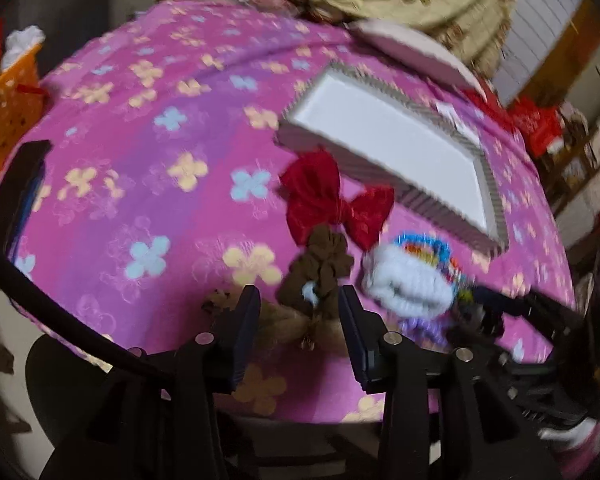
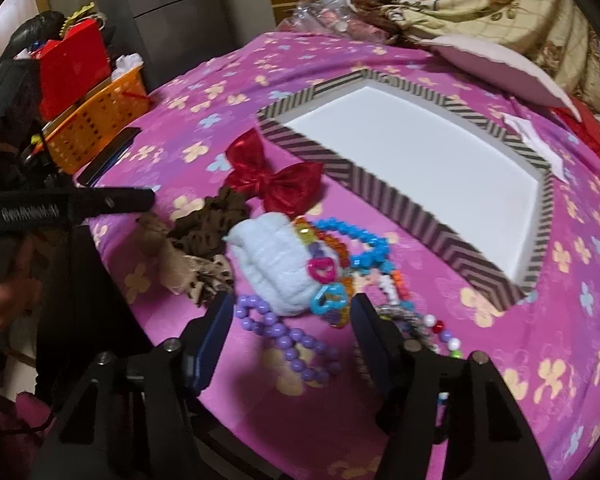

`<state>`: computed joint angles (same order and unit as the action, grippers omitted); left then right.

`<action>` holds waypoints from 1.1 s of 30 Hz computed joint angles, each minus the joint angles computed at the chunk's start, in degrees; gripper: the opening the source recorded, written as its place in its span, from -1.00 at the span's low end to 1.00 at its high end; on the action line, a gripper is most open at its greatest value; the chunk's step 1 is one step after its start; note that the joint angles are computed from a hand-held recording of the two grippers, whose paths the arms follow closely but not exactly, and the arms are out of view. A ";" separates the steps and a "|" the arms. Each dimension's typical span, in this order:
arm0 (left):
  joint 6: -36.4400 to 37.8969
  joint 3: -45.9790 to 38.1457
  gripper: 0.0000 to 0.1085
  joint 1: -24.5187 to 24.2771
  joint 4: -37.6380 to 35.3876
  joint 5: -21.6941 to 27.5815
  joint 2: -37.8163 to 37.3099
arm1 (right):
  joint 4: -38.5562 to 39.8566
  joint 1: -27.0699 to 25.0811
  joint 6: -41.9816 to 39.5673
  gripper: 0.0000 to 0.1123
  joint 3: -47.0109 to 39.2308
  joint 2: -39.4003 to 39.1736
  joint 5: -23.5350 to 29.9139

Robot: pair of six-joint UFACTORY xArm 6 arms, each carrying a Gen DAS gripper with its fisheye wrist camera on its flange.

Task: Organize jewelry
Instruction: 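Grasp the white fluffy scrunchie with the right tool while the left tool grasps the brown scrunchie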

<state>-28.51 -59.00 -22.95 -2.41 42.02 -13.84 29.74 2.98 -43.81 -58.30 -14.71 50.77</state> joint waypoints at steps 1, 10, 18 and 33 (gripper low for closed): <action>1.79 0.24 0.13 0.13 -1.44 -0.02 0.02 | 0.16 0.02 -0.08 0.11 0.05 -0.06 0.20; 8.20 0.52 0.31 -0.16 -8.79 -2.39 0.93 | 0.53 -0.51 0.00 0.10 -2.31 1.80 1.94; 0.62 -2.49 0.31 0.59 -3.39 -0.49 6.23 | 1.93 0.74 -1.76 -0.19 -4.58 3.91 4.55; -2.79 -4.82 0.28 -0.59 2.50 0.68 9.02 | -4.47 3.55 -3.47 -0.30 -8.23 10.85 -0.11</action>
